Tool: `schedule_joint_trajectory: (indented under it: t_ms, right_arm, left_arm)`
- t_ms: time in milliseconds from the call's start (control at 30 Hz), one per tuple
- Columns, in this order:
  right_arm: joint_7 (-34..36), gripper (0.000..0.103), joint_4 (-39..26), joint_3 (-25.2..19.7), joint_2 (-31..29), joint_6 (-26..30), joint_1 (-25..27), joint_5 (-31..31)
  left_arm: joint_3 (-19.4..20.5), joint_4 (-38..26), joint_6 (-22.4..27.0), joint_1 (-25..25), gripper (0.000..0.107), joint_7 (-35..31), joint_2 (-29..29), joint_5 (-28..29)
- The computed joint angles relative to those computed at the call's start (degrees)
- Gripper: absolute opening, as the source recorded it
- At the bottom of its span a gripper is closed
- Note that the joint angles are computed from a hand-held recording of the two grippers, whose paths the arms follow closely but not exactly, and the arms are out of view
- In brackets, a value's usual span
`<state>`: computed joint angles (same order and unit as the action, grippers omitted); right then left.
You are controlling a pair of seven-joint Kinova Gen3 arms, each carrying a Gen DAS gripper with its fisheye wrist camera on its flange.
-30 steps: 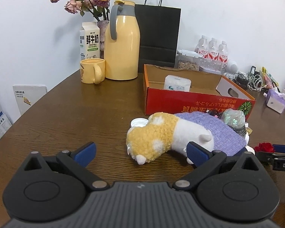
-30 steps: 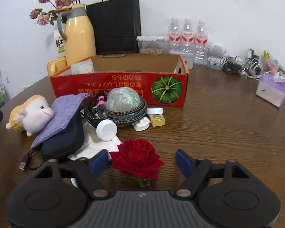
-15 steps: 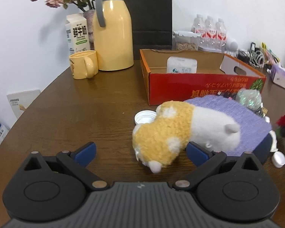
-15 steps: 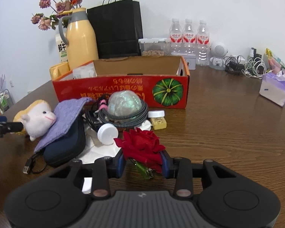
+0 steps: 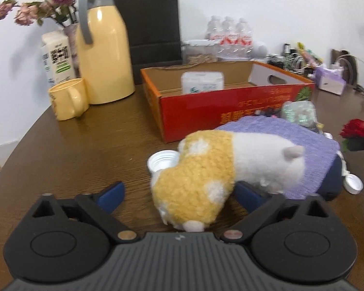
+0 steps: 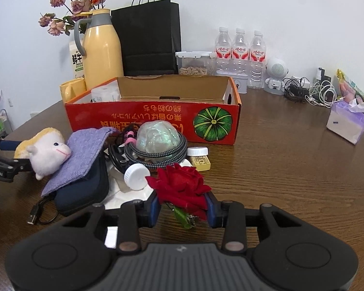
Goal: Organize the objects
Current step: 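Grasp the yellow plush toy with the left gripper while the right gripper grasps the red rose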
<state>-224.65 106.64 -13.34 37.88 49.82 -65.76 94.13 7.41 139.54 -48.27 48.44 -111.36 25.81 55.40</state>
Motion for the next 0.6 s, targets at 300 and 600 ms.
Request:
schedule_joint_trajectory:
  t_ms: [300,600]
  right_arm:
    - [2.4,0.036,-1.3,0.5,0.1,-0.2,-0.8,-1.1]
    - [1.9,0.036,-0.9,0.6,-0.5,0.6,-1.4,-0.2]
  left_arm:
    - [1.3,3.0,-7.4,5.0,0.052,5.2,0.7,2.5]
    - [3.8,3.7,-17.4,11.7,0.050,7.3,0.1,11.7]
